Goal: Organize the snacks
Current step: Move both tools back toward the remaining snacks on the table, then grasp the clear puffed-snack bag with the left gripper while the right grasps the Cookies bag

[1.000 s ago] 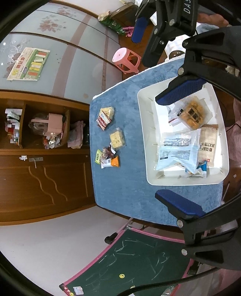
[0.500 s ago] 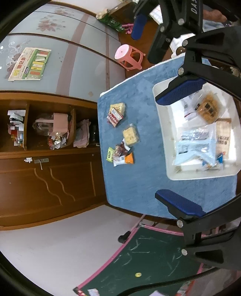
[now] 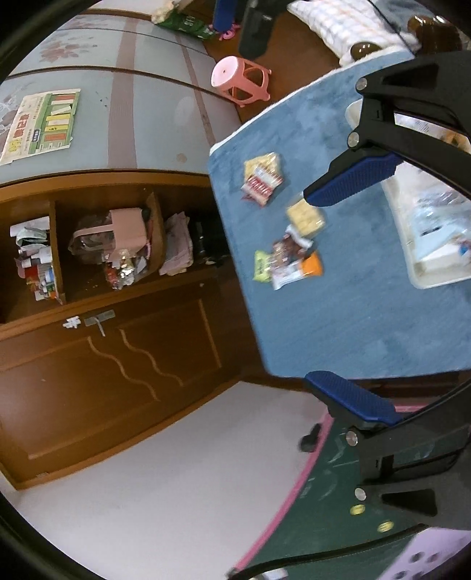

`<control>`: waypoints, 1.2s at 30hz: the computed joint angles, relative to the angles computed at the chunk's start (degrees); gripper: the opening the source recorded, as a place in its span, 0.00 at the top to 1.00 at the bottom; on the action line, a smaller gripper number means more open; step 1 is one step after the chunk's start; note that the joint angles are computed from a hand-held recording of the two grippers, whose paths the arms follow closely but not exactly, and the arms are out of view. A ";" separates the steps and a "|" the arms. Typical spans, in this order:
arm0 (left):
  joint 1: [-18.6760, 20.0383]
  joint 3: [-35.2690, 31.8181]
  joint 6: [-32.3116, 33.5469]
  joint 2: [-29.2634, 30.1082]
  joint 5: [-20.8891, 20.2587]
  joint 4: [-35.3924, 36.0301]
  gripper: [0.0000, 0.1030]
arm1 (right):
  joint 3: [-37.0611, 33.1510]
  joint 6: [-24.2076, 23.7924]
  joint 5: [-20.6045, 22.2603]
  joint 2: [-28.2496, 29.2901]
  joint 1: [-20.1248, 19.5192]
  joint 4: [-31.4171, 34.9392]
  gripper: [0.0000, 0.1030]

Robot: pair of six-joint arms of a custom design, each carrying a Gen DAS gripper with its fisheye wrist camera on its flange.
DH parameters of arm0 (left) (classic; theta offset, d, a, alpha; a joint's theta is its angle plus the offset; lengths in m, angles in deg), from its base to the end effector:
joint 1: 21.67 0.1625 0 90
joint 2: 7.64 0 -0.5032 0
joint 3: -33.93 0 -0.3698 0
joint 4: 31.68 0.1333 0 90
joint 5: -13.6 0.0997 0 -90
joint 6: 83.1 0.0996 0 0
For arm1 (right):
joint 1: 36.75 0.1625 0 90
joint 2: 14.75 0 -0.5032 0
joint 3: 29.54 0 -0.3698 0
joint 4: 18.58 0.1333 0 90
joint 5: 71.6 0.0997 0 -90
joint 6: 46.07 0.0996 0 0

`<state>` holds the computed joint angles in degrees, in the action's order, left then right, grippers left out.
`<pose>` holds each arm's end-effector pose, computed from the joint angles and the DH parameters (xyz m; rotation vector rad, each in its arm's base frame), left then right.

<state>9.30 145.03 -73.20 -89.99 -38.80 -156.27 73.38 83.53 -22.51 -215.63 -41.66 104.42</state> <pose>-0.3275 -0.4229 0.4150 1.4034 2.1227 -0.4781 0.4766 -0.2402 0.2272 -0.3190 -2.0376 1.0952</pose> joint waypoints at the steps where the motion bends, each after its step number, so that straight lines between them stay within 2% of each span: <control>1: 0.63 -0.79 1.43 1.60 -0.10 -1.58 0.11 | 0.00 0.63 -0.31 0.74 -0.64 -0.72 0.06; 5: 2.70 -3.16 4.82 6.69 -1.62 -5.17 0.11 | 0.57 3.24 -1.81 3.53 -3.70 -3.80 0.06; 9: 5.22 -4.19 7.88 12.52 -5.16 -7.69 0.11 | 2.51 5.72 -2.49 4.75 -7.63 -7.56 0.06; 15: 8.66 -1.51 14.14 21.44 -7.80 -12.36 0.11 | 11.75 5.04 -3.44 2.96 -15.95 -11.02 0.06; 18: 10.82 -1.00 16.37 25.26 -9.91 -11.56 0.11 | 17.00 0.49 -4.77 1.37 -20.24 -9.59 0.12; 23: 14.21 -1.27 18.96 30.47 -13.16 -9.34 0.11 | 23.59 -13.52 -5.24 -2.68 -28.04 -0.40 0.22; 28: 15.92 -0.78 20.55 33.11 -14.68 -9.20 0.11 | 25.91 -19.94 -4.63 -5.50 -33.19 5.72 0.33; 30: 16.11 -0.69 20.50 33.81 -14.52 -9.10 0.11 | 26.46 -21.45 -4.17 -5.99 -34.07 6.94 0.40; 33: 16.45 -0.72 20.06 34.59 -14.37 -8.53 0.11 | 28.07 -24.69 -4.27 -7.08 -34.69 9.25 0.44; 35: 16.69 -0.62 19.76 34.99 -14.15 -8.25 0.11 | 28.06 -26.45 -5.07 -7.78 -34.31 9.90 0.56; 36: 16.92 -0.92 19.81 35.43 -14.03 -8.08 0.11 | 28.23 -28.06 -5.43 -8.09 -34.12 10.90 0.68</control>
